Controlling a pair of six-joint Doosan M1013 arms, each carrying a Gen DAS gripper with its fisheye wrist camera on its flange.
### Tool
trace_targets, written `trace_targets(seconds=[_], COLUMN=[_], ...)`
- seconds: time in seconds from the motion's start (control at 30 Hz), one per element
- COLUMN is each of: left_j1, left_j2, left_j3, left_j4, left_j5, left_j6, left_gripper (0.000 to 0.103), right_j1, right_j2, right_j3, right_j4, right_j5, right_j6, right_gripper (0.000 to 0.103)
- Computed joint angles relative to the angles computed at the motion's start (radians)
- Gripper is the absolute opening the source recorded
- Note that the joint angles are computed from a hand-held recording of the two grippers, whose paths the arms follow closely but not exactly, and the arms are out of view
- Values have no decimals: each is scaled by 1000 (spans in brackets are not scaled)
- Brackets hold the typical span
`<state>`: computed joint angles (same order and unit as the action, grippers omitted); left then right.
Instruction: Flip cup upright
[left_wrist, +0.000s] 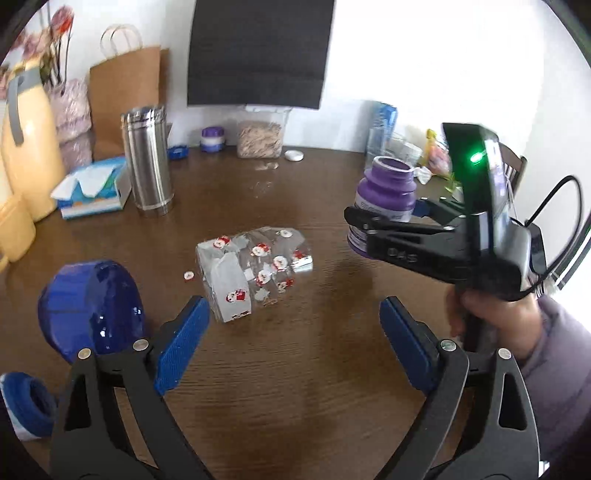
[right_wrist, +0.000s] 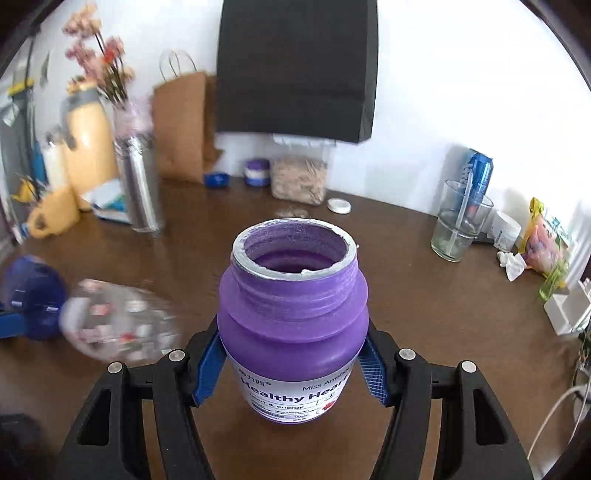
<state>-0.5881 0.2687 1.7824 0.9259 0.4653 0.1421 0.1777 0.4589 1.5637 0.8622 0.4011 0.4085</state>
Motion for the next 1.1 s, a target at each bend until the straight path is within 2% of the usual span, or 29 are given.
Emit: trace_targets(seconds=[0.1, 0.17, 0.23, 0.27, 0.47, 0.53, 0.73, 0.9, 1.0, 1.1], left_j1=[14, 19, 23, 21, -14, -29, -109, -204, -249, -319], left_j2=[15, 20, 24, 24, 8, -10, -80, -139, -168, -191], left_j3=[-14, -19, -24, -26, -32, -23, 21, 62, 86, 126], left_j4=[-82, -126, -161, -158, -61, -31, 72, 126, 125, 170], left_j5=[12, 12, 5, 8, 95, 121, 267, 446, 516, 591], left_j6=[56, 85, 113, 116, 36, 2, -104, -194, -245, -309], left_gripper=[91, 91, 91, 91, 93, 103, 103, 103, 103, 103], right_j1=[15, 13, 7, 5, -8, -18, -46, -86, -107, -138], right_j2=[30, 32, 33, 30, -47, -81, -210, -346, -412, -487], right_j3=[-35, -40, -46, -41, 23, 51, 167, 293, 356, 443], right_j4=[-181, -209, -211, -201, -217, -211, -162, 45, 129, 256], right_j5=[42, 67, 103, 101, 105, 120, 135, 152, 185, 228], right_j6=[162, 194, 196, 181, 164, 162, 122, -19, -76, -187], right_gripper=[70, 71, 78, 82, 82, 82, 82, 82, 82, 82])
